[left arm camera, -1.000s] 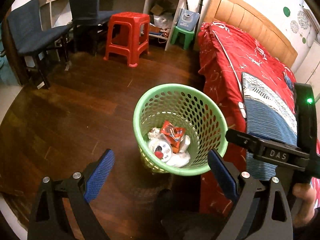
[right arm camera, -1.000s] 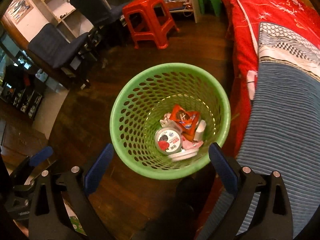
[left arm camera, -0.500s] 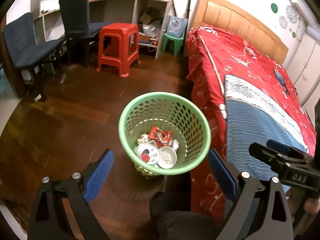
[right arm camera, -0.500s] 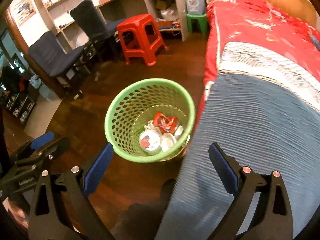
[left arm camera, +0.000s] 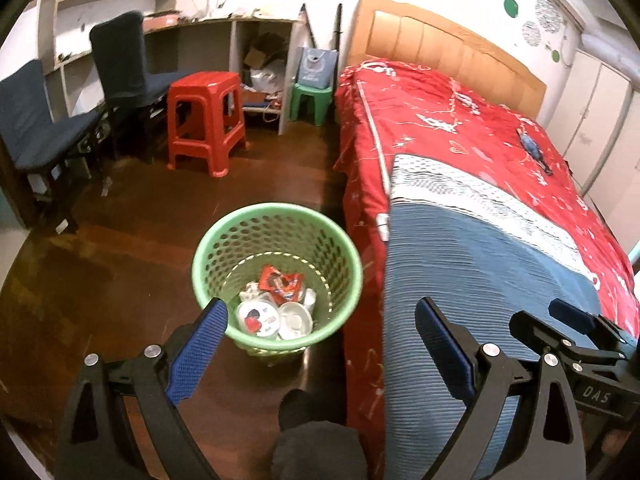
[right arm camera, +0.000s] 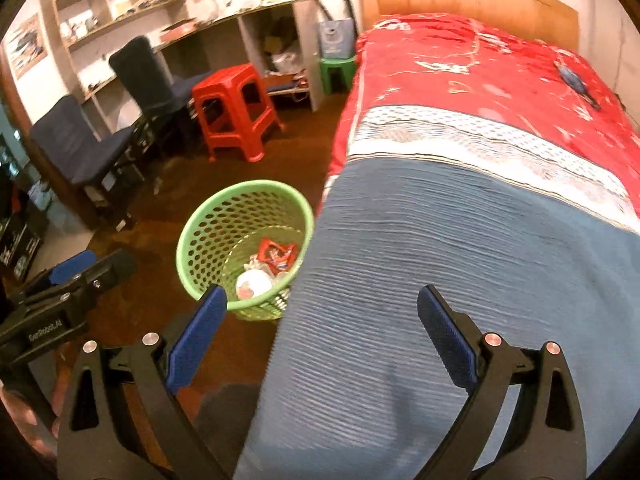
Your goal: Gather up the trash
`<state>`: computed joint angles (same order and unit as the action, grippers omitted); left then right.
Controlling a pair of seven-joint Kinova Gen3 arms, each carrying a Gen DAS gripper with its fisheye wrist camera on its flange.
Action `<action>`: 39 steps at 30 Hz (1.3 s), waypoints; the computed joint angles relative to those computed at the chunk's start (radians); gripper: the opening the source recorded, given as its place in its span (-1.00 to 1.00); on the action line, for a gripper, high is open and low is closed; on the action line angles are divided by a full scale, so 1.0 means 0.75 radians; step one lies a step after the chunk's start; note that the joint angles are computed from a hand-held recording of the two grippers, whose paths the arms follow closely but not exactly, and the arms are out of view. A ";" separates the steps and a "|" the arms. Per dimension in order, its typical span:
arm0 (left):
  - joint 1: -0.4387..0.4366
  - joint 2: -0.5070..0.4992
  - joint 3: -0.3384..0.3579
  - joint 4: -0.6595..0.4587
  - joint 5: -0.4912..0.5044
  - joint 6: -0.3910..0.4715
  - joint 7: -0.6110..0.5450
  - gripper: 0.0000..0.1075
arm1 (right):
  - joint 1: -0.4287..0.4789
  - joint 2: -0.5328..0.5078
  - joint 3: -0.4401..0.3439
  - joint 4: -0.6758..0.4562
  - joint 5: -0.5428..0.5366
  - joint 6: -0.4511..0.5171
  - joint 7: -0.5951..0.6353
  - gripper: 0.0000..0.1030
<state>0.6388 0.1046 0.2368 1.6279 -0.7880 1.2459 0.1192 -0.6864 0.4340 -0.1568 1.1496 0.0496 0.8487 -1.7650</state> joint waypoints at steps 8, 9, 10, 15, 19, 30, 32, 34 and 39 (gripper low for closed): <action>0.102 0.093 -0.002 -0.151 -0.064 0.082 -0.043 0.70 | 0.044 -0.154 0.027 0.202 0.048 -0.095 -0.093 0.85; 0.114 0.106 -0.006 -0.172 -0.070 0.092 -0.055 0.71 | 0.053 -0.165 0.024 0.215 0.052 -0.100 -0.098 0.85; 0.127 0.114 -0.013 -0.185 -0.074 0.098 -0.059 0.71 | 0.062 -0.182 0.023 0.237 0.054 -0.109 -0.109 0.85; 0.179 0.146 -0.038 -0.243 -0.098 0.124 -0.083 0.71 | 0.110 -0.241 0.011 0.305 0.051 -0.142 -0.133 0.85; 0.221 0.177 -0.052 -0.297 -0.114 0.150 -0.100 0.72 | 0.125 -0.286 0.009 0.351 0.082 -0.164 -0.167 0.86; 0.313 0.231 -0.093 -0.401 -0.146 0.226 -0.144 0.74 | 0.136 -0.363 -0.006 0.441 0.177 -0.208 -0.249 0.89; 0.323 0.233 -0.097 -0.408 -0.148 0.232 -0.146 0.74 | 0.129 -0.375 -0.007 0.453 0.209 -0.212 -0.275 0.89; 0.333 0.239 -0.100 -0.420 -0.154 0.242 -0.151 0.74 | 0.129 -0.388 -0.010 0.464 0.227 -0.218 -0.293 0.89; 0.353 0.248 -0.108 -0.440 -0.166 0.250 -0.152 0.74 | 0.130 -0.404 -0.019 0.478 0.263 -0.225 -0.326 0.91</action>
